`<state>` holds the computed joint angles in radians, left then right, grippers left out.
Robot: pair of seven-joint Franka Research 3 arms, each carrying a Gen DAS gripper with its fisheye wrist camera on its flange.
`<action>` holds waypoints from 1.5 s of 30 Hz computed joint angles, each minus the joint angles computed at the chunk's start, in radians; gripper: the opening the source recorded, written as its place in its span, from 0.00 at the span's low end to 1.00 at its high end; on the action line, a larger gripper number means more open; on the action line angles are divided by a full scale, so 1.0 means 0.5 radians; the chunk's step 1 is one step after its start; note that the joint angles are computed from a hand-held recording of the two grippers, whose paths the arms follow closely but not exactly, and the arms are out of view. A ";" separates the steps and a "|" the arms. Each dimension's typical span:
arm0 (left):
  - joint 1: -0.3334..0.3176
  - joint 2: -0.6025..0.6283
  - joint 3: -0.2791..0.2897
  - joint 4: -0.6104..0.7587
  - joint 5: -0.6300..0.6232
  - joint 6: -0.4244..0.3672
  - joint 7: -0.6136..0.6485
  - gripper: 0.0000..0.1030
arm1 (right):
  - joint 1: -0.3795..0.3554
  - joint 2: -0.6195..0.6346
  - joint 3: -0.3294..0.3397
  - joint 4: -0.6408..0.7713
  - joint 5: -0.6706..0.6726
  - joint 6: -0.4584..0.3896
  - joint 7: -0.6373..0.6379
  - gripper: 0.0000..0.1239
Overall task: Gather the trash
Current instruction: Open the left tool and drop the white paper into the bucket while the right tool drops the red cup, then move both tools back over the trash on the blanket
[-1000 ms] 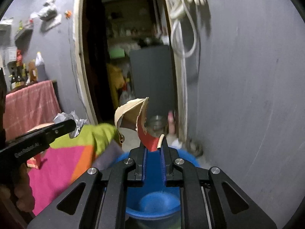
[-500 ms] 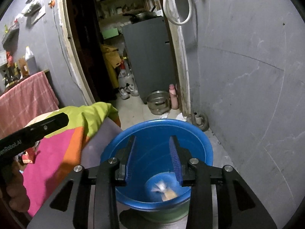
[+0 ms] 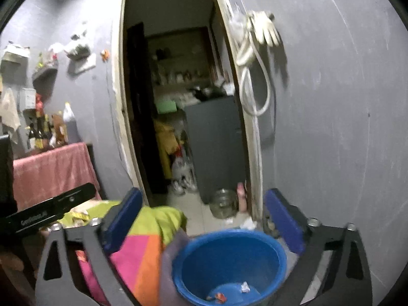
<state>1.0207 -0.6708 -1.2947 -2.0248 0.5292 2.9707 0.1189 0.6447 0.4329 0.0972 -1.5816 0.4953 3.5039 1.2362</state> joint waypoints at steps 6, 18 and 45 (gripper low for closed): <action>-0.368 -0.246 0.404 -0.275 0.097 -0.034 -0.102 0.95 | 0.100 -0.006 0.020 0.045 0.017 0.125 -0.076 0.83; -1.000 -0.586 0.920 -0.799 0.367 -0.389 -0.203 0.98 | 0.217 0.159 0.193 0.287 -0.140 0.239 -0.112 0.83; -1.911 0.010 1.781 -1.220 0.560 -0.600 -0.342 0.80 | 0.743 0.724 -0.582 0.967 -0.150 -0.743 0.205 0.82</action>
<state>0.0649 -0.6659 -0.4043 -2.6348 0.8092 2.6708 -0.0521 1.0161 0.7947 -0.1936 -1.0981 0.4205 3.1326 1.3388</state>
